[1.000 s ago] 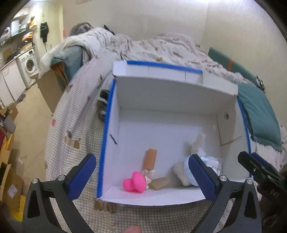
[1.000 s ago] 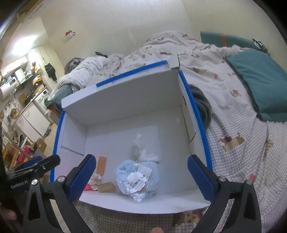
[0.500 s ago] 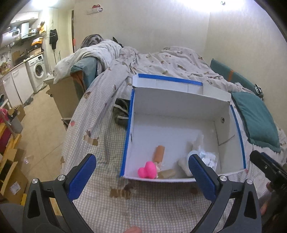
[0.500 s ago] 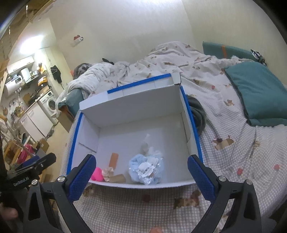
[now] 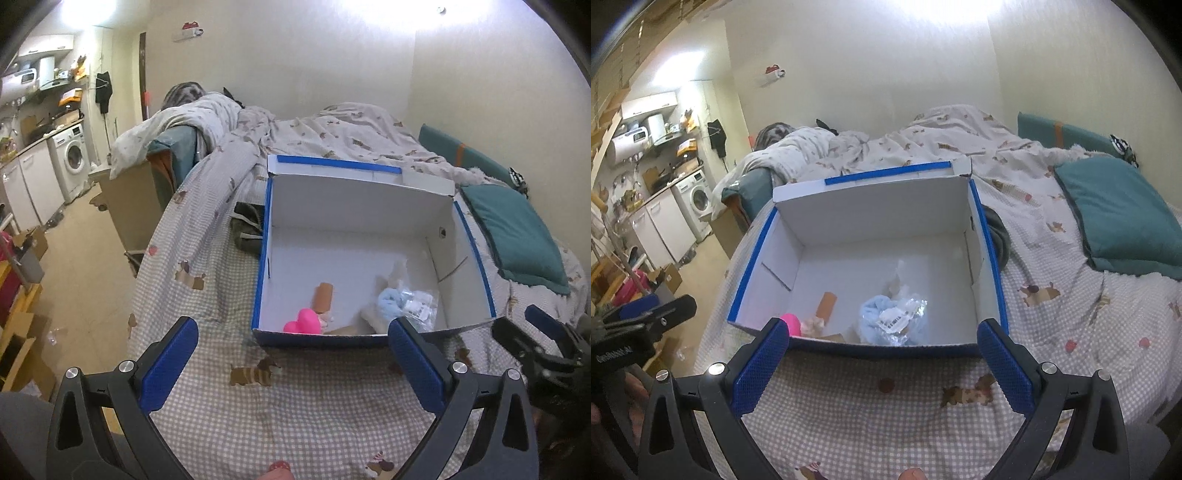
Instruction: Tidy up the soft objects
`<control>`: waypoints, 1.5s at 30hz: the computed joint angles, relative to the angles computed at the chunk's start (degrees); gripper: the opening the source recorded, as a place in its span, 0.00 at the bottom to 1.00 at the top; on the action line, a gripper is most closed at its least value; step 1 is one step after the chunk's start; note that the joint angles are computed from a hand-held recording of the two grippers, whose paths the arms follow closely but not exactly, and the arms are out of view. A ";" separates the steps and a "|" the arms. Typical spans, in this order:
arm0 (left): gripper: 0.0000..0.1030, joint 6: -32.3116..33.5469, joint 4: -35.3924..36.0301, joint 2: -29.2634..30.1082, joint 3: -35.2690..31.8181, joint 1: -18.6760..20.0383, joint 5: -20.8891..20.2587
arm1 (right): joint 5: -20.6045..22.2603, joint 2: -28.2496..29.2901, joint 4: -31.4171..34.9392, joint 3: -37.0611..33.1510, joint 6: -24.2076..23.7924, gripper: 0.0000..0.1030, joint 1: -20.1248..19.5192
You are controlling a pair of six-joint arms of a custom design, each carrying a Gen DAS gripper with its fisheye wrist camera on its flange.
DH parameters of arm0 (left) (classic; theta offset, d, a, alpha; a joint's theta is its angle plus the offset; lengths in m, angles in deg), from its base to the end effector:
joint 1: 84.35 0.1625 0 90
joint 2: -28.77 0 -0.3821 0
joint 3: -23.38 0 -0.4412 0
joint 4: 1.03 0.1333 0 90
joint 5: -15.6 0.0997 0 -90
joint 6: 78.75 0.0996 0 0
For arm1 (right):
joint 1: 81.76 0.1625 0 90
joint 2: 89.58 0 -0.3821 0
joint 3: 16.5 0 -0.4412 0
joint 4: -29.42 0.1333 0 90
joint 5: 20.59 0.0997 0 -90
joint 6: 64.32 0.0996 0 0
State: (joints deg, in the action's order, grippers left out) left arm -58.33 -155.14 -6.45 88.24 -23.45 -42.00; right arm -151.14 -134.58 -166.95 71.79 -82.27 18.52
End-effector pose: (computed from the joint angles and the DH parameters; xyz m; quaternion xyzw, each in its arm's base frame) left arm -0.2383 -0.8120 0.1518 0.3091 0.8675 -0.3039 0.2442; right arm 0.1931 -0.6804 0.1848 0.0192 -0.8195 0.4698 0.3275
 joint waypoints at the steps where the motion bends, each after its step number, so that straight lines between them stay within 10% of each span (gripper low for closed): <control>1: 1.00 0.31 -0.73 -0.05 0.40 -0.05 0.21 | -0.24 0.39 -0.75 -0.10 -0.98 1.00 0.01; 45: 1.00 -0.02 -1.78 1.28 0.58 0.45 0.50 | -3.46 2.28 0.40 -2.22 0.75 1.00 -1.10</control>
State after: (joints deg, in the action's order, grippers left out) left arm -58.35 -156.91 -5.17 88.82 -23.01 -41.50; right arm -154.59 -132.30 -166.55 69.57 -81.52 17.42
